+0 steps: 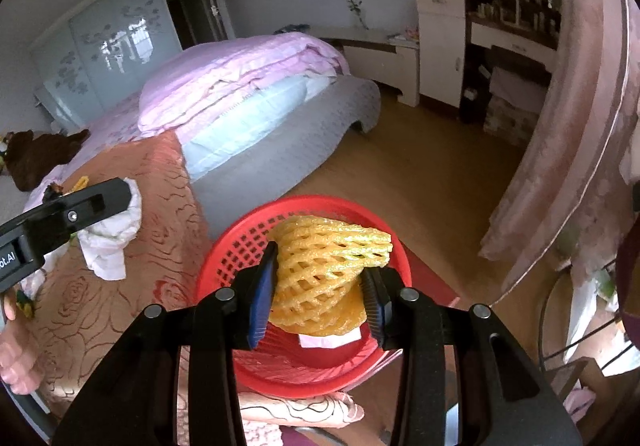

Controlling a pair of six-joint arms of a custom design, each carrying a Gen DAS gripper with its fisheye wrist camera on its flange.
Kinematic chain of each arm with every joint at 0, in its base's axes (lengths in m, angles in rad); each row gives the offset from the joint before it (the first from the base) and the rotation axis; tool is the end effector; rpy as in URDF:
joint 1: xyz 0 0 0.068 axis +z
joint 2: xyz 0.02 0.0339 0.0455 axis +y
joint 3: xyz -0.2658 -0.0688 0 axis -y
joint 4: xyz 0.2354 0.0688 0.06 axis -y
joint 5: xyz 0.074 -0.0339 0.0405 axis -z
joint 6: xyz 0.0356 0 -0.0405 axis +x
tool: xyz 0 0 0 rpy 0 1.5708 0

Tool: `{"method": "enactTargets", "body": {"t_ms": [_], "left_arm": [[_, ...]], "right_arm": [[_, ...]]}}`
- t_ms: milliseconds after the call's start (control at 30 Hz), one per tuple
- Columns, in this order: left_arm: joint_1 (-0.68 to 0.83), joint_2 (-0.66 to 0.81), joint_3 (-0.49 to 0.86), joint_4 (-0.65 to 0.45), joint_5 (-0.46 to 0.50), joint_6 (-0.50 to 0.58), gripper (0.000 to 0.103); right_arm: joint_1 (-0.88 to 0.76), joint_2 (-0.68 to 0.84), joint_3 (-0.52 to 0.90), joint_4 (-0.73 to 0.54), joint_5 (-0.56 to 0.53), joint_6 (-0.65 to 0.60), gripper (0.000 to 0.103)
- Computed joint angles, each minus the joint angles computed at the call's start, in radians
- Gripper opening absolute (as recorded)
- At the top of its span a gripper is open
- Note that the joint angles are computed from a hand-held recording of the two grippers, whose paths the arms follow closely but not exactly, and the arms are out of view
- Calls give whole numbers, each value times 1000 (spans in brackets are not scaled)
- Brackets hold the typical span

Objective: Collect trash
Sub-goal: 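Carry both items over the red wastebasket and open both tools to drop them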

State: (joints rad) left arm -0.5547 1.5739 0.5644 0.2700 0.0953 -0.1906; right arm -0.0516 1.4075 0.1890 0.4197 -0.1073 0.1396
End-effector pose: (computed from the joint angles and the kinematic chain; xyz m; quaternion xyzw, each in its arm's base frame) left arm 0.2343 -0.1492 0.1382 0.1844 0.8952 -0.1874 0.3598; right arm 0.1906 -0.0060 0.0971 0.0682 0.9228 0.0662 0.3734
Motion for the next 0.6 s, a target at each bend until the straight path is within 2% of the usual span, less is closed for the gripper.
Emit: {"method": "enactTargets", "body": {"t_ms": [267,333,400,467,600], "left_arm": [[-36,136,60,25,25,-9,15],[-32,158,69,20,37,-5,16],[-26,171,72,21,51,-10,20],[-22,174,68,28,49,-13,31],[-5,159,48,44,52,-14,47]], "right_arm": [[-7,182,22,90,-7,0,39],[-11,220,29,109,-9,1,48],[-8,247,33,123,-8,10,55],[-5,268,37,133,3,15,58],[-5,282,34,146,10,23,65]]}}
